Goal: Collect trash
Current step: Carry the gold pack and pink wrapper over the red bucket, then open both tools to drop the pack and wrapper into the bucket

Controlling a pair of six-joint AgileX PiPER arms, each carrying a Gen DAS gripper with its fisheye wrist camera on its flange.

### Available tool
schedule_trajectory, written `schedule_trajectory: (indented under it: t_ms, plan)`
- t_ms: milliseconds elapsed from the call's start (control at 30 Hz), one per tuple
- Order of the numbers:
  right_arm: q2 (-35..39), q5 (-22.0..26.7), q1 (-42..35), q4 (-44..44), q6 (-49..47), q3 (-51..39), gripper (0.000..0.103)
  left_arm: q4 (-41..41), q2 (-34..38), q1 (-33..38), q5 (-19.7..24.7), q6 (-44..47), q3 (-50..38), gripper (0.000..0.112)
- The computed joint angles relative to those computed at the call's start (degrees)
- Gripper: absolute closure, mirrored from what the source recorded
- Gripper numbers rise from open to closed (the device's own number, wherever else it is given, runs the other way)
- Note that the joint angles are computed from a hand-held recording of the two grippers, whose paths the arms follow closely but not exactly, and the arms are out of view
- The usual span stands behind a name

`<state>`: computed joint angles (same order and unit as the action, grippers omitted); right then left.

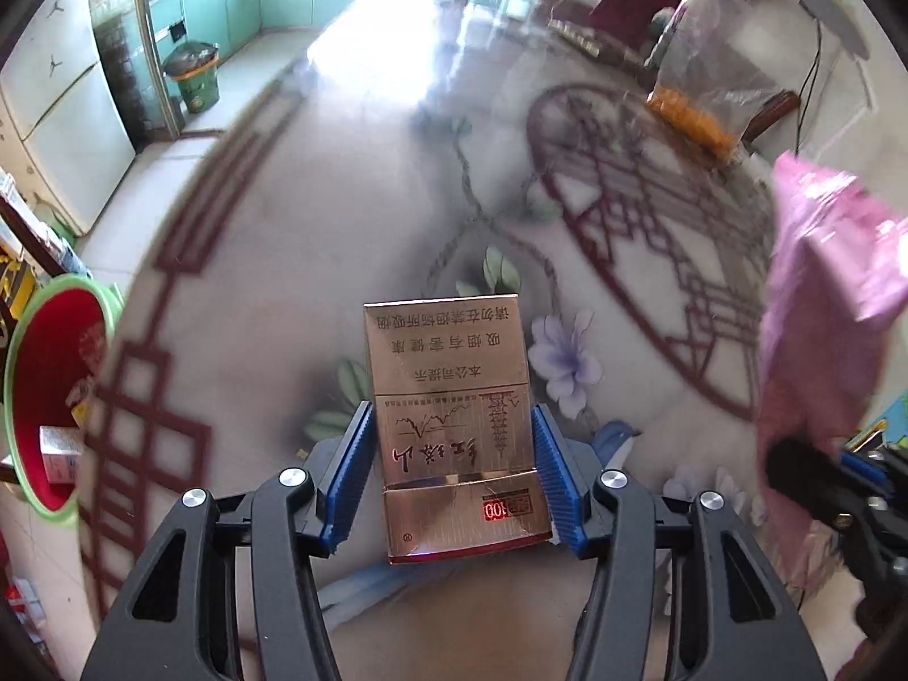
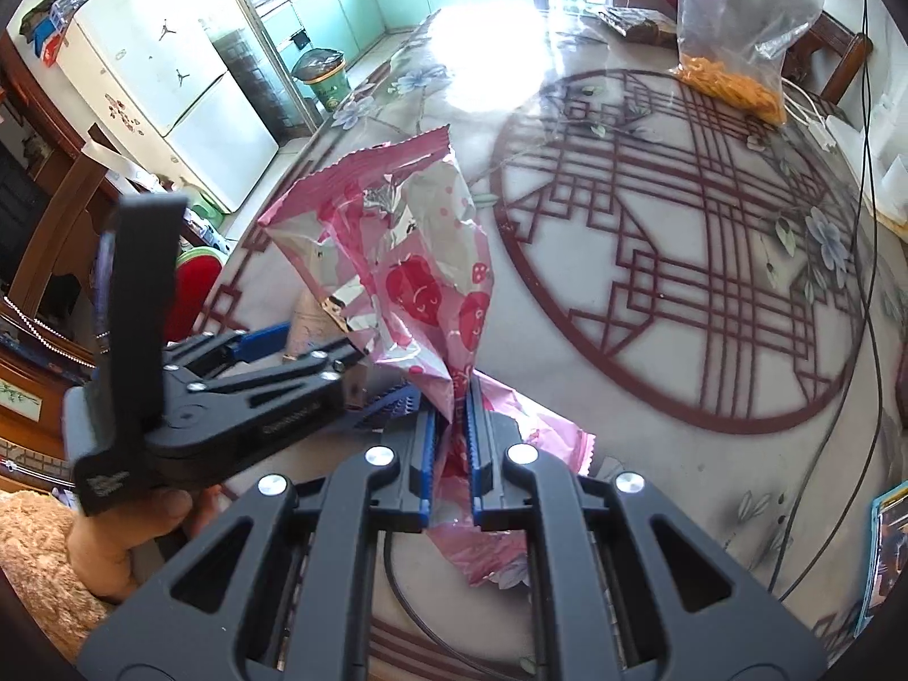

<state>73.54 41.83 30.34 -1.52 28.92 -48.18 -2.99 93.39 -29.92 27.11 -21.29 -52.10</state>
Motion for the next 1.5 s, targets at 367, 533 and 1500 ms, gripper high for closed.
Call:
schedule_trajectory:
  t_ms: [367,533,1500]
  plan:
    - [7.0,1.0,7.1,-4.8,4.3,-9.3,0.094,-7.2,-13.0,14.2,2.4,12.1,3.1,0.060]
    - [13.9,1.4,11.2,-4.9,2.6,-17.6,0.094,-9.3,-16.9,24.3,3.7,16.9,5.0,0.060]
    - [64.7,26.6,22.6,5.0,-14.0,-90.7,0.092,-19.8,-9.3,62.1,5.3,42.4,2.9,0.060]
